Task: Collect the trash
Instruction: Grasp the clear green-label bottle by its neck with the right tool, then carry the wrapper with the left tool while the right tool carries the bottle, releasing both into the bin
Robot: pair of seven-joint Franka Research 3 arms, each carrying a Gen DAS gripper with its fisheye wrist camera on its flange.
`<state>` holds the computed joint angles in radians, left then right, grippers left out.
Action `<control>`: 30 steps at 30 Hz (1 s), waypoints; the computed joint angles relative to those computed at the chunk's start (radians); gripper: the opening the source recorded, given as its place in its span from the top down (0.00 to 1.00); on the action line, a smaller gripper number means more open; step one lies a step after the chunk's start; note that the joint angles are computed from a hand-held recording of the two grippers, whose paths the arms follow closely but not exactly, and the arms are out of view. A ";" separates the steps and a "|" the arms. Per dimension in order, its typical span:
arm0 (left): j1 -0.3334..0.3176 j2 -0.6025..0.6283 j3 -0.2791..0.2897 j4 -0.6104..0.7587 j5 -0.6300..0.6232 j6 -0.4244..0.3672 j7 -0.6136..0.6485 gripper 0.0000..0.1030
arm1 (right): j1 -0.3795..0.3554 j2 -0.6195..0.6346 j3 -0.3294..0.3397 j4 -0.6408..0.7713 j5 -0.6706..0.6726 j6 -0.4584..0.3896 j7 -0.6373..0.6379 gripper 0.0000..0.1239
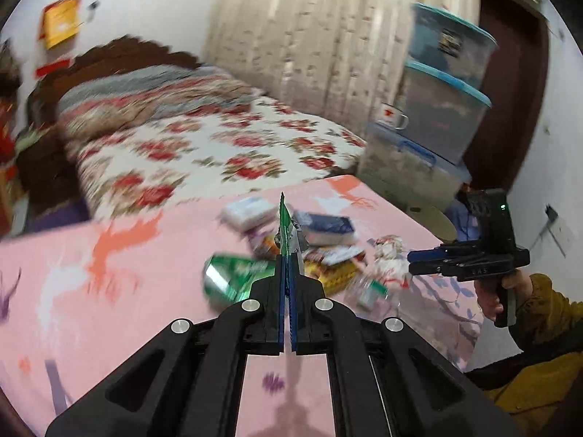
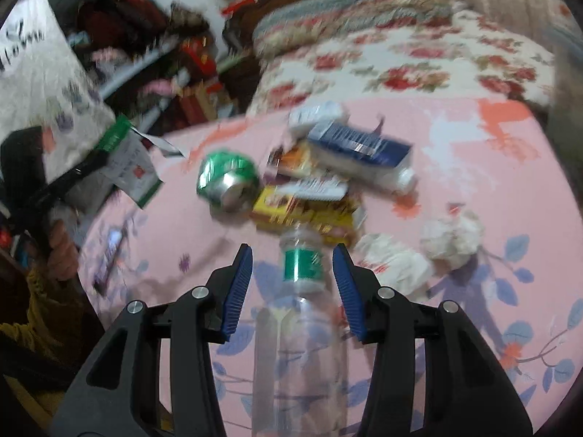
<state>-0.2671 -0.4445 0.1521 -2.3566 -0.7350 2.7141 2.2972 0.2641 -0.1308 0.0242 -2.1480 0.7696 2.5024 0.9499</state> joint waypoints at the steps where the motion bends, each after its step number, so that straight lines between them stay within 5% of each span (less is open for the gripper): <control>1: 0.003 -0.020 0.003 -0.021 -0.006 -0.002 -0.003 0.99 | -0.001 0.013 0.008 0.013 -0.048 -0.013 0.022 0.60; 7: -0.044 -0.123 0.042 -0.137 -0.065 0.002 0.006 0.99 | 0.000 0.199 0.038 0.254 -0.392 -0.218 0.208 0.55; 13: -0.092 -0.162 0.049 -0.194 -0.068 0.004 -0.002 0.99 | 0.007 0.394 0.036 0.518 -0.491 -0.495 0.325 0.50; 14: -0.090 -0.164 0.040 -0.200 -0.061 0.005 -0.014 0.99 | 0.008 0.419 0.035 0.545 -0.498 -0.523 0.340 0.52; 15: -0.091 -0.163 0.035 -0.204 -0.055 0.009 -0.022 0.99 | 0.008 0.433 0.034 0.556 -0.500 -0.538 0.348 0.66; 16: -0.092 -0.166 0.028 -0.208 -0.047 0.011 -0.032 0.99 | 0.005 0.435 0.035 0.553 -0.492 -0.544 0.347 0.65; 23: -0.135 -0.191 0.030 -0.208 -0.016 0.034 -0.057 0.99 | -0.041 0.145 0.053 0.247 -0.173 -0.350 0.100 0.66; 30: -0.183 -0.133 0.005 -0.115 0.042 0.047 -0.109 0.99 | 0.005 -0.233 -0.040 -0.118 0.177 -0.067 -0.189 0.66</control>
